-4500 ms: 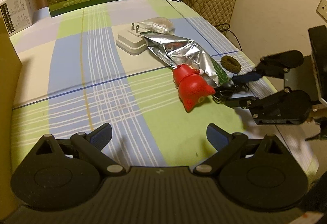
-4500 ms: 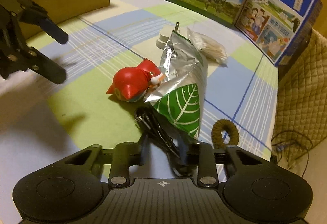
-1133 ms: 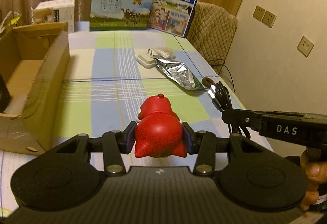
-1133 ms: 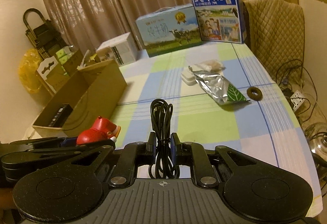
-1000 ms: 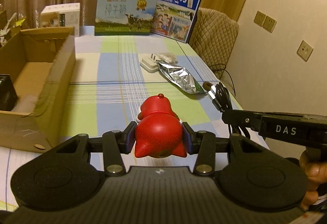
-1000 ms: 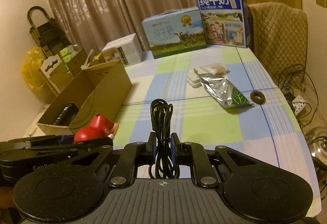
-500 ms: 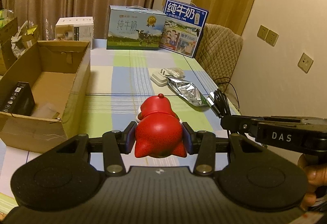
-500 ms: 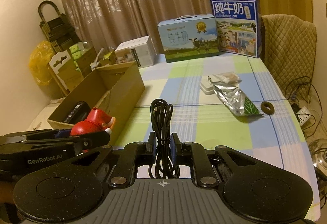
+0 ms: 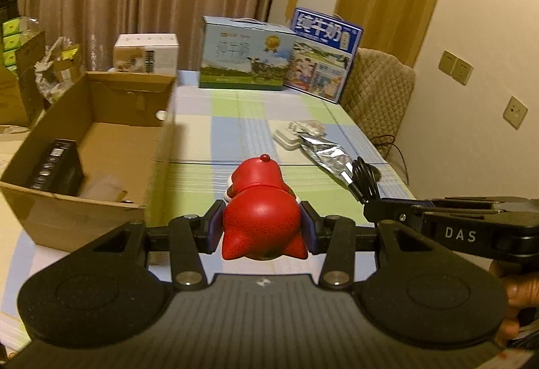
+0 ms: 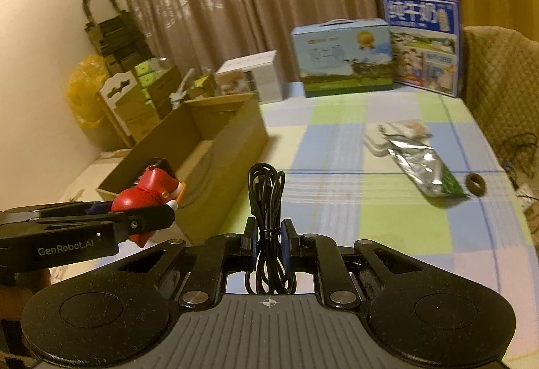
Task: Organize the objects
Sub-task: 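Carry the red toy and black cable over the cardboard box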
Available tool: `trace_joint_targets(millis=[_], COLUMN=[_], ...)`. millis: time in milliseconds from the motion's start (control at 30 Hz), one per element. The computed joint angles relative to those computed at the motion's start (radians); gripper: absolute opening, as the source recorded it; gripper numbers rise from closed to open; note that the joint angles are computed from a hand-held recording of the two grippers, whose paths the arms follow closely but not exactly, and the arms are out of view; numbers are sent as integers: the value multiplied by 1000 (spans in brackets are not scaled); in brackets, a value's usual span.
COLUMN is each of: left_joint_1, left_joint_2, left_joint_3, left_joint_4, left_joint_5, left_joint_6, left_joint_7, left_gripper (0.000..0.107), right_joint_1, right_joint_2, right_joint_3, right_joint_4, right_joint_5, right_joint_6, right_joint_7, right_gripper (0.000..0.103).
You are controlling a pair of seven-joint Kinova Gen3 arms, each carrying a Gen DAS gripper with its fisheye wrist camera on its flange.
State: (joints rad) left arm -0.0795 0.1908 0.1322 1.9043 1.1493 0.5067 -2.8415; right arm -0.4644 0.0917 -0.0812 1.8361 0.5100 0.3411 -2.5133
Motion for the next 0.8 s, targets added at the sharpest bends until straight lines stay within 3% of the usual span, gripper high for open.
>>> trace_joint_targets(millis=[367, 667, 800], left_joint_1=[-83, -169, -183], left_joint_2=[15, 78, 133], left_joint_3=[-35, -34, -26], left_joint_4=[-70, -191, -278], left_joint_5=[-115, -197, -281], left_joint_6=[3, 26, 37], left_joint_7=[71, 104, 169], left_gripper=[41, 41, 41], right_joint_1=[-58, -86, -73], right_joint_2=[158, 301, 371], right_joint_3=[-5, 8, 5], right_joint_4=[-202, -420, -524], right_joint_5=[-148, -265, -323], right_joint_6=[5, 77, 124], right_joint_7=[223, 394, 455], right_gripper=[10, 10, 10])
